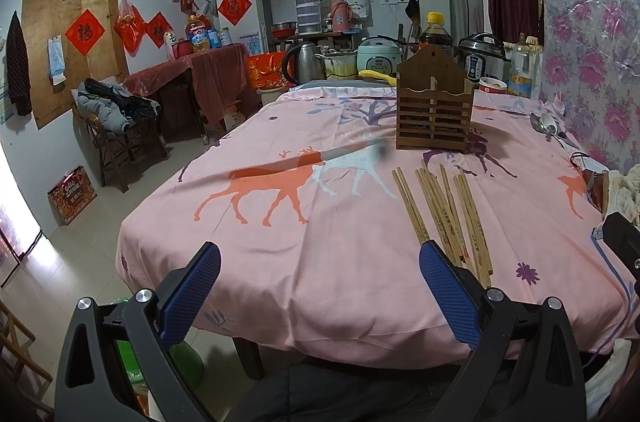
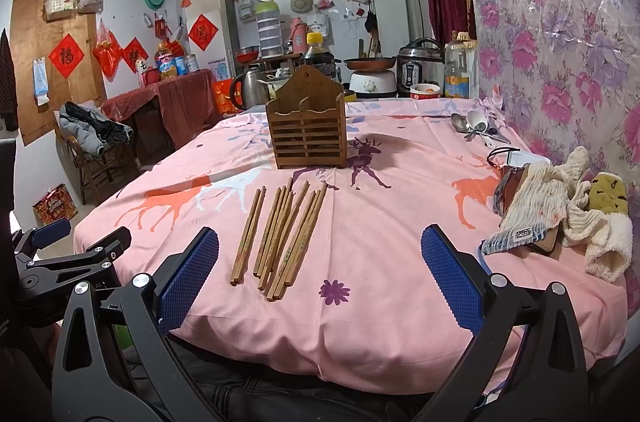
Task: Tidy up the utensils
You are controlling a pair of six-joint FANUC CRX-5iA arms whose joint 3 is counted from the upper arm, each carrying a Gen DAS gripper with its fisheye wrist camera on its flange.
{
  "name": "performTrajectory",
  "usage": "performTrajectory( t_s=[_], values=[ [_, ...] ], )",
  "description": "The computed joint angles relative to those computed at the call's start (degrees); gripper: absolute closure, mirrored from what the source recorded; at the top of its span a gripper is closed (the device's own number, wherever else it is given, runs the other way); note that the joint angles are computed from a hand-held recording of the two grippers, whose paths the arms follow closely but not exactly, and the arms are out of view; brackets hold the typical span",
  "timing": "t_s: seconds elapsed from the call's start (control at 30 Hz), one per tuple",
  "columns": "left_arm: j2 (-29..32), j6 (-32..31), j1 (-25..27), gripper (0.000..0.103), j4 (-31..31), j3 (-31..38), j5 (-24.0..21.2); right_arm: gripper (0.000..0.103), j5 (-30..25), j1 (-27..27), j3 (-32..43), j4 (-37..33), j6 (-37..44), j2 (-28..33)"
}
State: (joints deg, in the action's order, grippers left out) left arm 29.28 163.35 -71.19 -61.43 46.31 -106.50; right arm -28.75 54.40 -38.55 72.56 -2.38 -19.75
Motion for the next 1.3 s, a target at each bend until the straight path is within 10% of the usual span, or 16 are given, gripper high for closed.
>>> performTrajectory(
  t_s=[0.4,0.67,0.87,1.1,1.3],
  values=[
    [-1.6,3.2,0.8,0.006,3.8,-3.5,1.8,0.006,1.1,0.1,-0.6,-3.7,-0.4,-0.1],
    [-4.3,6.7,4.4,0.006,11.7,-7.9,6.9,0.006,4.4,1.2,2.1,-21.9,10.0,0.1],
    [-4.7,4.6,7.8,0.006,16.2,-9.3,9.8,0.006,-7.0,4.2,9.7,-37.7,25.3,2.7],
    [-4.7,-1.0,11.6,0.006,21.8,-11.8,17.1,0.006,-5.2,-0.2,8.9,-25.3,21.1,6.3],
    [-4.1,-6.9,14.0,0.006,24.9,-13.4,24.2,0.006,-5.8,0.3,12.7,-33.6,33.4,10.5]
  ],
)
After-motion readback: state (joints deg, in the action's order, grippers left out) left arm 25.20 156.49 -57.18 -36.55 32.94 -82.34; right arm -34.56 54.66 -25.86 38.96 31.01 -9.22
